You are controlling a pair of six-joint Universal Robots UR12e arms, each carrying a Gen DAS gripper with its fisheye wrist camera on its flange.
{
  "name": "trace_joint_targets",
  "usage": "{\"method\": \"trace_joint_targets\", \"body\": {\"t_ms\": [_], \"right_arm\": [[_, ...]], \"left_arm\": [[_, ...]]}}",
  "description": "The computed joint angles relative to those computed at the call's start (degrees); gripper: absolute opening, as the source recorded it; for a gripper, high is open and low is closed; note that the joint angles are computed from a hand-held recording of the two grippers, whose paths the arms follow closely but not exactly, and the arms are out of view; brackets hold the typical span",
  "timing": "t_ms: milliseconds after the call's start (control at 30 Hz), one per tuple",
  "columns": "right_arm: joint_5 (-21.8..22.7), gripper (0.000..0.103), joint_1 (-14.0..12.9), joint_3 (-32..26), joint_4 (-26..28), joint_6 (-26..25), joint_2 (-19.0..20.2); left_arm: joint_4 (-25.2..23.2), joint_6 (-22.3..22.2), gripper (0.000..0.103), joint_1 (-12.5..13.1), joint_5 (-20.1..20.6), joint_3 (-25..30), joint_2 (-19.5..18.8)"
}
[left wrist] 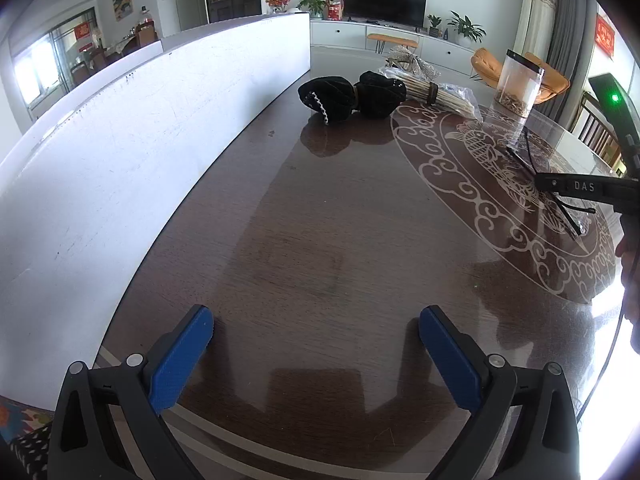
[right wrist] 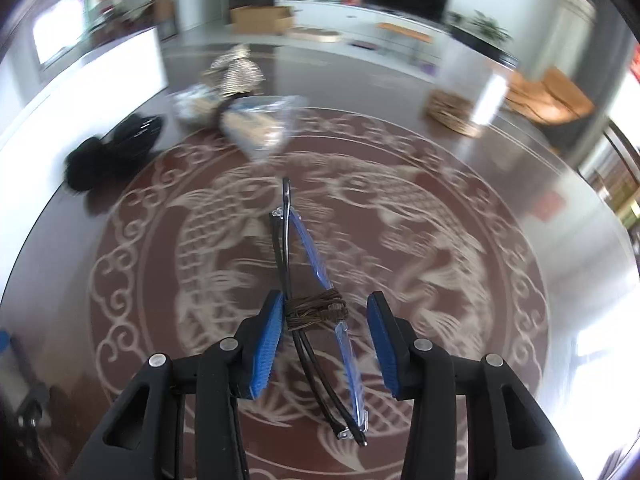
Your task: Organize objects
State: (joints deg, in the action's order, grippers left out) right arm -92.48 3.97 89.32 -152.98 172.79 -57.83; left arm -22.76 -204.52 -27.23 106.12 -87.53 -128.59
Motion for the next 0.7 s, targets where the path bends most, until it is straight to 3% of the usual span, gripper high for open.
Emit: {"method": "trace_joint_targets", "body": {"t_ms": [33, 100, 167, 400, 700], "right_arm": [[-0.4, 0.049, -0.1, 0.3, -0.3, 0.6, -0.2], [-0.2, 0.067, -0.4, 1.1, -0.9, 0.9, -0.6], [0.2, 0.078, -0.6, 2.0, -2.1, 1.0, -0.8], [3.6, 0.090, -1.8, 7.1, -9.3, 3.7, -2.3], [4.0, 0.098, -1.6, 6.8, -9.5, 3.7, -1.8]], "left_arm": [[0.0, 0.0, 0.103, 0.0, 0.0, 0.0, 0.0], [0.0, -0.1, 0.103, 0.0, 0.0, 0.0, 0.0], [0.0, -0.1, 0.103, 0.0, 0.0, 0.0, 0.0], [0.1, -0.1, 0.103, 0.0, 0.1, 0.0, 0.0], [0.2, -0.1, 0.103, 0.0, 0.2, 0.0, -0.1]]}}
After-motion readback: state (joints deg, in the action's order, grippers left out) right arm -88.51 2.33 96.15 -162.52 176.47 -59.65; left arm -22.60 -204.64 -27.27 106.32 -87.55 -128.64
